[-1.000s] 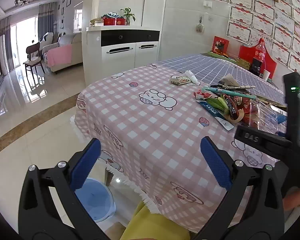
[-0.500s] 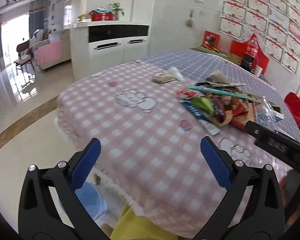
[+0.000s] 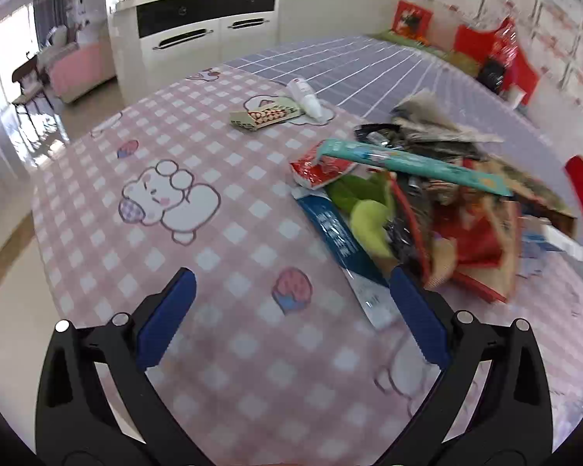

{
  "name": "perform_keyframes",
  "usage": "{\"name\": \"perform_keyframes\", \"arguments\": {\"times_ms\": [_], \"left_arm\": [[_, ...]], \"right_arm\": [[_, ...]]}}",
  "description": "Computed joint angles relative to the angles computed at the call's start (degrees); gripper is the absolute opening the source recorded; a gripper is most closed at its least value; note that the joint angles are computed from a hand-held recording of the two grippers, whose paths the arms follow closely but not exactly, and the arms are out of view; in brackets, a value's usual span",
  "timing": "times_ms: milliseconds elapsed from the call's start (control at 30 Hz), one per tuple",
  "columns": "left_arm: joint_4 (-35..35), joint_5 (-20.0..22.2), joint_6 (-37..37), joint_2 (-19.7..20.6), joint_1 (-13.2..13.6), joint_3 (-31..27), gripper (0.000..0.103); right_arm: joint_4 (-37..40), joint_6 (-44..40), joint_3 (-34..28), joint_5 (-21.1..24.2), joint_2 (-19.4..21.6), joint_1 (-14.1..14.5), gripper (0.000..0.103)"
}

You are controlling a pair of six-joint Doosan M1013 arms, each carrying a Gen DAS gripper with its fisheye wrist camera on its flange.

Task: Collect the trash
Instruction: 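Grasp the blue toothpaste tube with the left gripper while the right gripper lifts the container, then carry both items over the blue bin and open both grippers to drop them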

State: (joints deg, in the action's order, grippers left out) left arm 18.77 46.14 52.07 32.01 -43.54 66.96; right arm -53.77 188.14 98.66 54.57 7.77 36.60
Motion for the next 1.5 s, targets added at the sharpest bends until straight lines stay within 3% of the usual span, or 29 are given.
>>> {"name": "perform_keyframes", "arguments": {"times_ms": [167,267,333,367,400,433,467,500,733,1067,1200,1367,1500], "left_arm": [[-0.6,3.7,0.7,2.4,0.1,-3.8,0.097],[-0.1,8.6,3.2,4.7,-0.1,-7.7,0.097],[0.4,8.6,3.0,4.8,-0.1,-7.8,0.091],[1.1,7.2,2.7,4.3,-0.2,-6.9,0.075],[2.3,5.0,2.4,3.5,-0.3,-5.4,0.046],[2.9,3.7,2.5,2.9,-0.4,-4.4,0.031],[1.9,2.9,3.8,2.5,-0.1,-3.7,0.022],[1.1,2.7,4.3,2.1,0.1,-3.3,0.019],[0.7,1.5,0.3,-1.3,1.4,1.6,0.018],[7.7,-4.3,-9.5,-8.7,2.8,12.0,0.018],[12.0,-3.9,-17.3,-11.8,4.2,16.1,0.018],[17.5,-0.8,-26.4,-14.9,6.2,20.4,0.018],[19.0,2.6,-30.4,-16.6,7.9,23.6,0.018]], "right_arm": [[-0.1,-0.3,0.7,-0.7,-0.7,-0.9,0.085],[0.6,-0.6,0.6,-1.2,-0.5,-1.3,0.085],[0.7,-0.6,0.8,-1.9,-0.6,-1.4,0.085],[0.6,-0.6,0.9,-2.0,-0.8,-1.4,0.085],[0.4,-0.5,1.0,-1.9,-0.9,-1.3,0.085],[0.3,-0.4,1.0,-1.7,-1.0,-1.3,0.085],[0.1,-0.3,1.1,-1.6,-1.1,-1.3,0.085],[0.0,-0.1,1.2,-1.5,-1.2,-1.2,0.085],[-0.9,-0.3,0.9,-2.2,-1.0,-0.3,0.085],[-1.3,-7.1,-3.4,-7.4,2.1,2.3,0.085],[0.5,-13.3,-6.3,-13.9,4.1,3.0,0.085],[13.4,-30.2,-11.8,-22.4,8.2,3.4,0.085],[24.4,-45.0,-16.8,-24.2,12.2,4.4,0.085]]}}
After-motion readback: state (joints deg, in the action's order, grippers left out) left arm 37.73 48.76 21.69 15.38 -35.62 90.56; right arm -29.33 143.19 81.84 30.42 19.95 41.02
